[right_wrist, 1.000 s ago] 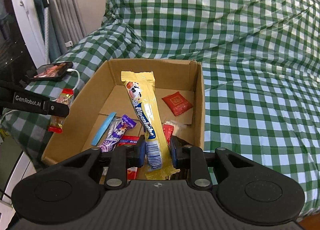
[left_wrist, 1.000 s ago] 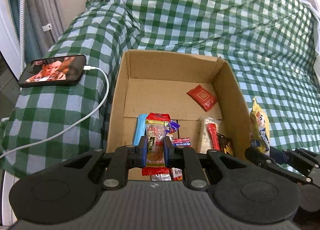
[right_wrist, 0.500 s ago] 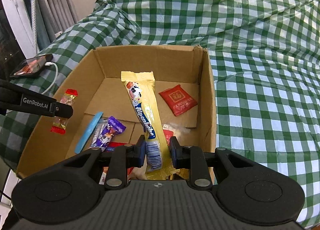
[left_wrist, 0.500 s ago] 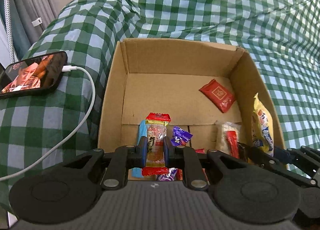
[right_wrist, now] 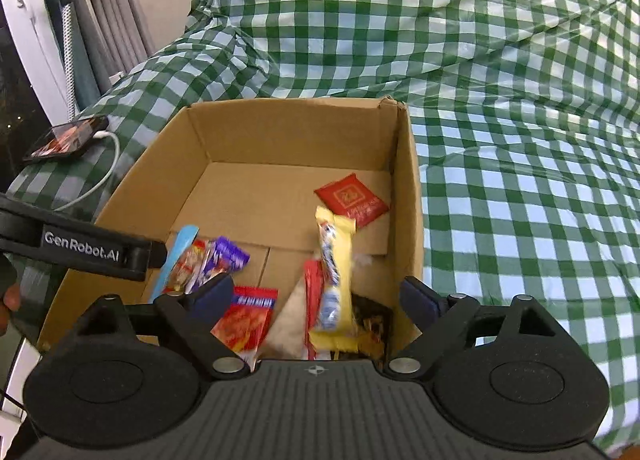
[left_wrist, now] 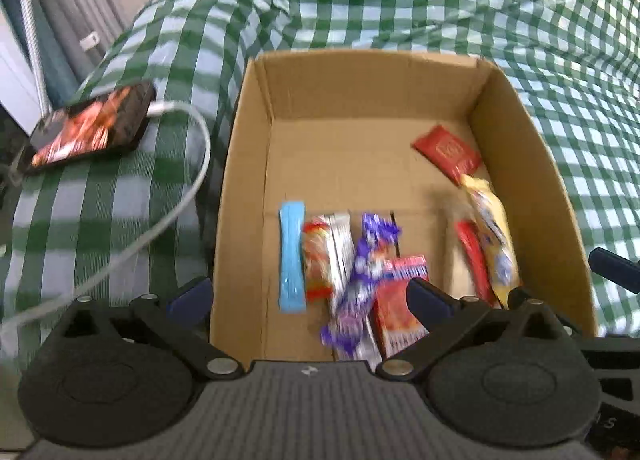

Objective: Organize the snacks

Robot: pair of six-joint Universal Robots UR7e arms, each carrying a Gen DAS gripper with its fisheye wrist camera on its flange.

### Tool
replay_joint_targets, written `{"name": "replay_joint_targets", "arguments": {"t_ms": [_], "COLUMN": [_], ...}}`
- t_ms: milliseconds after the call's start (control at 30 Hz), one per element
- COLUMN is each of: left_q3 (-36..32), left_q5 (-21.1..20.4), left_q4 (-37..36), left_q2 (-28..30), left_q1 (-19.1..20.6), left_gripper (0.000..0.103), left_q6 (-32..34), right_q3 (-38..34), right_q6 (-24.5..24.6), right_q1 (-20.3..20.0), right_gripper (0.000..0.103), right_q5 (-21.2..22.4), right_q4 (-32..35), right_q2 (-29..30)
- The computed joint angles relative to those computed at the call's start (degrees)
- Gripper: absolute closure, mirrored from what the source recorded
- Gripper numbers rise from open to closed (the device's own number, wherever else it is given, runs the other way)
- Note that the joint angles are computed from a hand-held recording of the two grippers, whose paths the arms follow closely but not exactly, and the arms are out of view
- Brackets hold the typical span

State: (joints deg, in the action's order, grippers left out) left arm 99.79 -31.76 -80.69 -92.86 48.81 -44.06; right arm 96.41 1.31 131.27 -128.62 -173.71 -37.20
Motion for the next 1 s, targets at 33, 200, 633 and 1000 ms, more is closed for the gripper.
{"name": "replay_joint_targets", "arguments": {"t_ms": [33,200,633,1000], "left_q3": [0.4,2.6,5.5,6.0], "left_q5": [-0.5,-1.7,-1.6,-6.0], "left_q4": [1.4,9.0,33.8,47.2], "left_q2": [-0.9,-5.5,-12.7,-14.9], "left_q1": [-0.8,-6.5,-22.3,-29.9], "left_gripper": [0.000,0.000,0.000,0.000], "left_q6": [-1.6,-10.0,-33.8,-46.5], "right_q3": [1.0,6.0,14.9,16.4], "right_q6": [0.5,4.0,6.0,2.9], "right_q1": [0.5,3.8,11.3,14.7], "right_gripper": [0.011,0.009,0.006,0.003], "right_q5": [0.0,-2.4,-9.5,-12.1], "right_q4": [-0.1,-1.3,-6.8,-10.3], "right_q2": [-0.7,-4.1,-8.5,-8.6]}}
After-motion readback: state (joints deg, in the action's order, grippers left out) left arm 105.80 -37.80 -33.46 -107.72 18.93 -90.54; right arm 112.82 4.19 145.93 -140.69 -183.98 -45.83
